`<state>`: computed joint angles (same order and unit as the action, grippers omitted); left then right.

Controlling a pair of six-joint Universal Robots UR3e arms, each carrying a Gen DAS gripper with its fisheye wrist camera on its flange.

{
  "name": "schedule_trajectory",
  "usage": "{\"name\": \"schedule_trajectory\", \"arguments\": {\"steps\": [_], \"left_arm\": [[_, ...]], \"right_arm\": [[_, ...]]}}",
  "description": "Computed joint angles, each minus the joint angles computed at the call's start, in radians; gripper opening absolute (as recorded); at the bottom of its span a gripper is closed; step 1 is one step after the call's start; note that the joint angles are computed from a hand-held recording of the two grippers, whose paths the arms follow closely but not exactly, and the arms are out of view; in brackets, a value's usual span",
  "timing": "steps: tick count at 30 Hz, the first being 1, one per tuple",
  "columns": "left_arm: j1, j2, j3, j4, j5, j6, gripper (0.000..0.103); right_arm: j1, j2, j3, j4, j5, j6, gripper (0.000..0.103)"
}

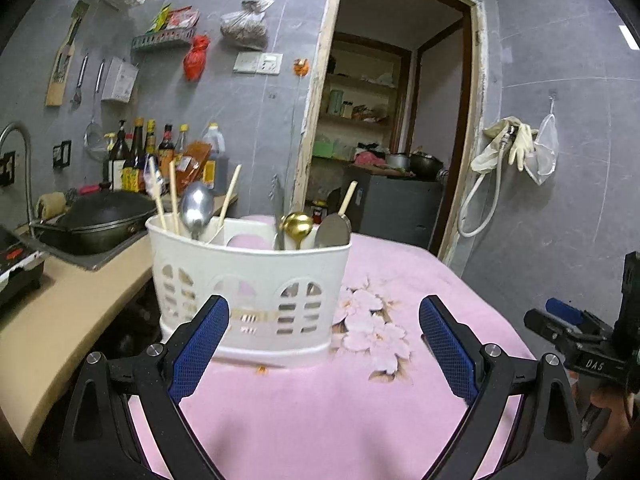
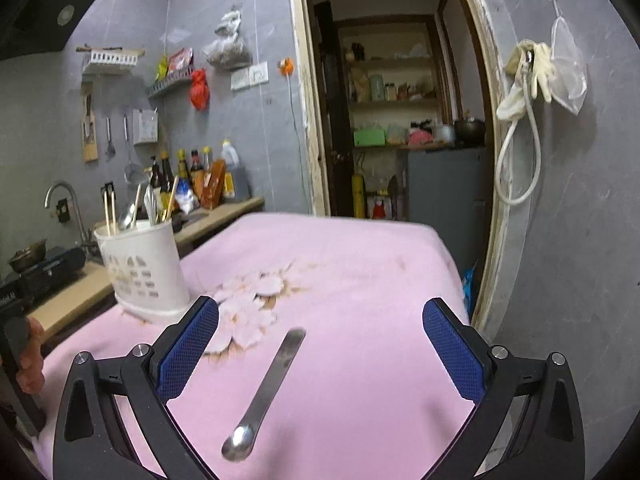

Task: Organize utensils
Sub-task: 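Move the right tool back over the silver knife on the cloth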

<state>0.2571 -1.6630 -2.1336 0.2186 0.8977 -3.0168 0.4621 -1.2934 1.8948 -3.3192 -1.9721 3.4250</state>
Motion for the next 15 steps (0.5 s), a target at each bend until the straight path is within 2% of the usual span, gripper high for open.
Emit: {"name": "schedule_trajectory", "arguments": {"steps": [5,12,14,15], "left_arm": [[0.034,0.054,-0.039,-0.087,0.002,0.042,0.093],[0.056,0.085,-0.053,-0.209,0.054,0.132,0.093],[0.056,0.078,-0.053,-0.231,0.072,0.15,0.093],[0.056,0.073,-0.048,-0.249,0.079,0.16,0.093]], "right_arm": [[-0.011,-0.006,-0.035,0.127,0.067,0.014,0.103],[-0.035,0.02,-0.111,0.312,0.188,0.013,0.102],[-0.04,0.039,-0.139,0.366,0.22,-0.004,0.097],[-0.046,0.046,-0.153,0.395,0.243,-0.011,0.09]]}}
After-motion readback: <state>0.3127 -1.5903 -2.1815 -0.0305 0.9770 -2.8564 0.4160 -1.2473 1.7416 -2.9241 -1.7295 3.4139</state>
